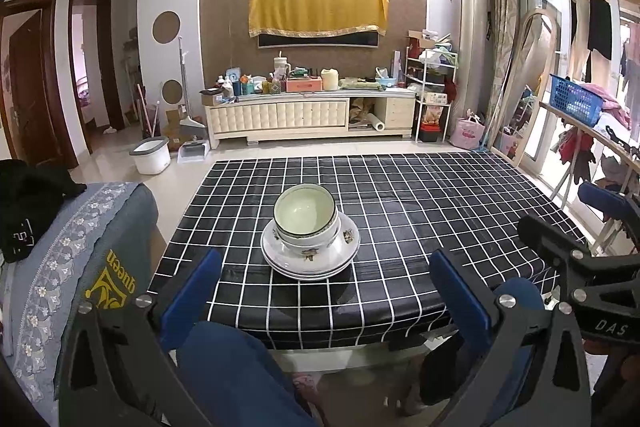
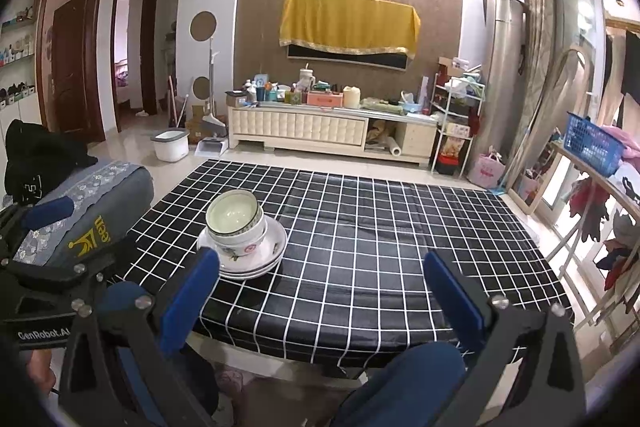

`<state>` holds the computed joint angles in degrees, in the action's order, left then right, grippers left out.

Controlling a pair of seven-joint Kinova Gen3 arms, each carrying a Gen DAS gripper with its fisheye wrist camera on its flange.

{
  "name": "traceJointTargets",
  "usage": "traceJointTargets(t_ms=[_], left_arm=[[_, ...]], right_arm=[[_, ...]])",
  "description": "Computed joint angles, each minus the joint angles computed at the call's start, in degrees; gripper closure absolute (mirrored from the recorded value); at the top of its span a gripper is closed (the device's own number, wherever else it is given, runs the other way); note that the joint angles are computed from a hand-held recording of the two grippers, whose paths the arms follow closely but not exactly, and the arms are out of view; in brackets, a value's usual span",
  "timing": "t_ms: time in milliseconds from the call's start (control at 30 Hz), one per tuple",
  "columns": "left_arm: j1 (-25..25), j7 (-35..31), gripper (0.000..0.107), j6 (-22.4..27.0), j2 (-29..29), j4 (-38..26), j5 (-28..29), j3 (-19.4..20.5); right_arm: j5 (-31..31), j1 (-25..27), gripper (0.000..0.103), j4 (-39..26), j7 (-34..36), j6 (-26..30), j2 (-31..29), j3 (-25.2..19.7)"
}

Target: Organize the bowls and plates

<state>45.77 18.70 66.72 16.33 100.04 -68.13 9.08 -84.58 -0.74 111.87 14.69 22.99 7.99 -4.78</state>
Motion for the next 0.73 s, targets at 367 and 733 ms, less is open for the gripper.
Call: traceJointTargets(t_ms=[367,733], left_arm=[[-0.35,1.12,0.005,-0.69,-0.1,0.74,0.0,0.03],[0.04,0.86,0.005,0.25,0.32,0.45,-0.19,0.03]], right_arm=[[-1.94,-0.59,0.0,0.45,2.14,-0.82,-0.1,0.11],[-3.3,-0.87,0.0,0.99,3.65,-0.78,-0.12,0.58]])
